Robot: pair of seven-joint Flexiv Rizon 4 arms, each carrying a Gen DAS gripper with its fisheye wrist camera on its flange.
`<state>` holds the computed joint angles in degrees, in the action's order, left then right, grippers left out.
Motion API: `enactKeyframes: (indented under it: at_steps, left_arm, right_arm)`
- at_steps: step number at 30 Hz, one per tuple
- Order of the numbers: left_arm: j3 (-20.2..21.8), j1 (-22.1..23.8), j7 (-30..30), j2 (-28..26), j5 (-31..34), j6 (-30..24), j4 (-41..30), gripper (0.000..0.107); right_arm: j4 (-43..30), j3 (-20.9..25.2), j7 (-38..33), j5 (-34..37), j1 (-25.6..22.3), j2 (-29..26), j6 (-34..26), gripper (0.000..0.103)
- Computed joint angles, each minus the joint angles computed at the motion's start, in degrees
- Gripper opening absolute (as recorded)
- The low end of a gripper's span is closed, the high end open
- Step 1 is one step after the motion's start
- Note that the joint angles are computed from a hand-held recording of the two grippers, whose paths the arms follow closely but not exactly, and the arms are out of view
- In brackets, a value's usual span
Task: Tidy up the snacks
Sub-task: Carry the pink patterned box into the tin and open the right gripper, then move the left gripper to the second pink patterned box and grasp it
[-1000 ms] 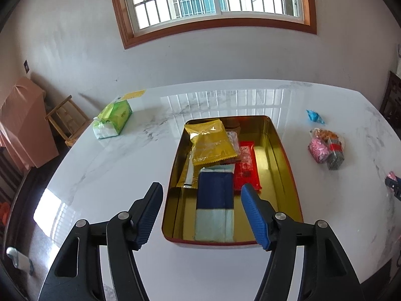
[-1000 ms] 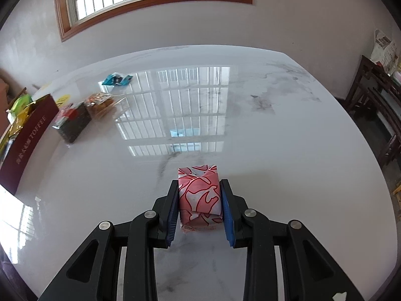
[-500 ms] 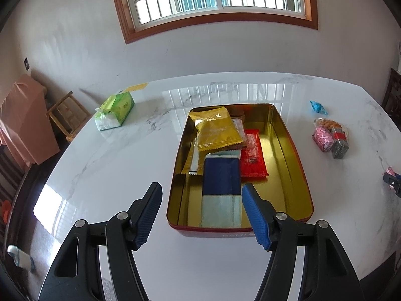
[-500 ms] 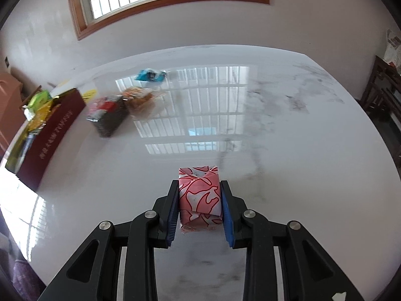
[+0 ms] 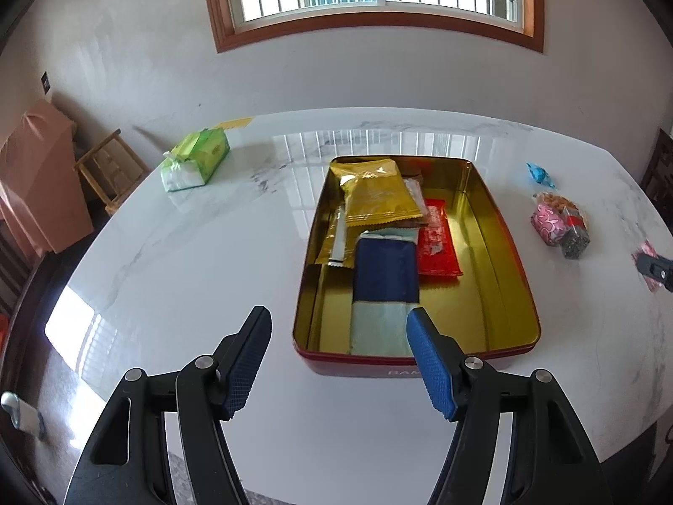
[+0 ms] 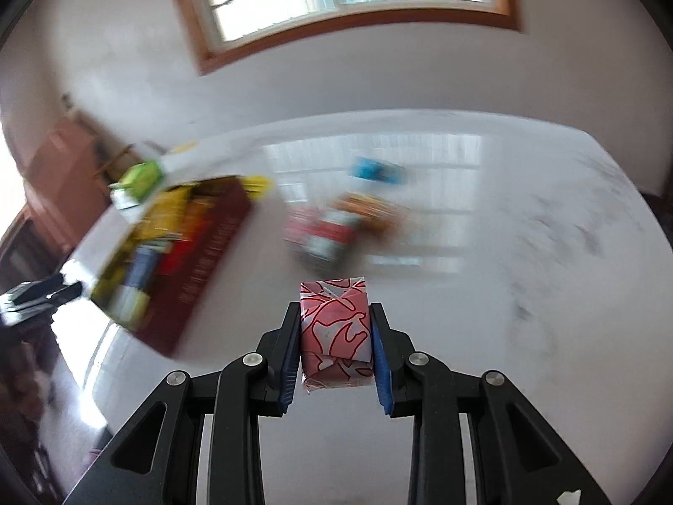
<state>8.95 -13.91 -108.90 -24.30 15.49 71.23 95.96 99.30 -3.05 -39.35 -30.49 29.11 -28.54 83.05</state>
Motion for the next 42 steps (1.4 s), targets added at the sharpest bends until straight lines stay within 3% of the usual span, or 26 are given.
enactKeyframes:
  at_steps: [3, 9, 11, 16, 26, 31, 34, 38, 40, 42]
  left_arm:
    - [-0.92, 1.35, 1.02, 0.45, -1.68, 0.06, 1.24, 0.068]
    - [-1.01, 2.79, 2.53, 1.46, -3.47, 0.66, 3.59, 0.068]
    - [-1.25, 3.56, 3.33, 1.95, -4.00, 1.26, 4.55, 0.068]
    - [-1.66, 4.98, 4.97, 2.56, -5.74, 2.61, 6.23, 0.068]
    - [-3.00, 6.49, 8.39, 2.39, -10.14, 3.88, 8.03, 0.068]
    - [-3.00, 6.23, 8.76, 2.42, -11.31, 3.33, 8.26, 0.068]
    - [-2.68, 5.72, 8.77, 2.52, -10.94, 3.58, 8.19, 0.068]
    - [-4.06, 5.95, 11.34, 3.05, -11.25, 4.11, 8.16, 0.068]
    - [-8.41, 8.54, 16.78, 3.54, -15.67, 4.07, 8.94, 0.068]
    - [-16.19, 13.17, 26.12, 4.09, -25.53, 3.24, 10.38, 0.068]
  right_arm:
    - [-10.09, 9.16, -8.28, 4.22, -3.34, -5.22, -3.68, 0.028]
    - [-30.89, 18.37, -20.60, 11.37, -2.96, -17.15, -14.26, 0.028]
    - [-36.88, 18.54, -22.13, 12.70, -1.33, -20.76, -18.23, 0.028]
    - [-43.47, 16.09, -22.98, 15.91, 1.78, -24.88, -22.50, 0.028]
    - [-47.57, 10.53, -24.47, 18.31, 5.53, -27.02, -26.57, 0.031]
    - [-45.50, 9.37, -23.85, 18.55, 5.86, -25.91, -24.57, 0.031]
    - [-37.41, 7.15, -20.22, 18.39, 5.95, -21.88, -15.49, 0.037]
    - [-21.83, -0.99, -9.84, 15.46, 7.50, -14.08, -4.60, 0.041]
    - [-14.20, -6.65, -5.30, 12.58, 9.54, -10.20, -2.64, 0.041]
    - [-5.27, -15.95, -0.02, 7.26, 14.13, -6.10, -1.82, 0.041]
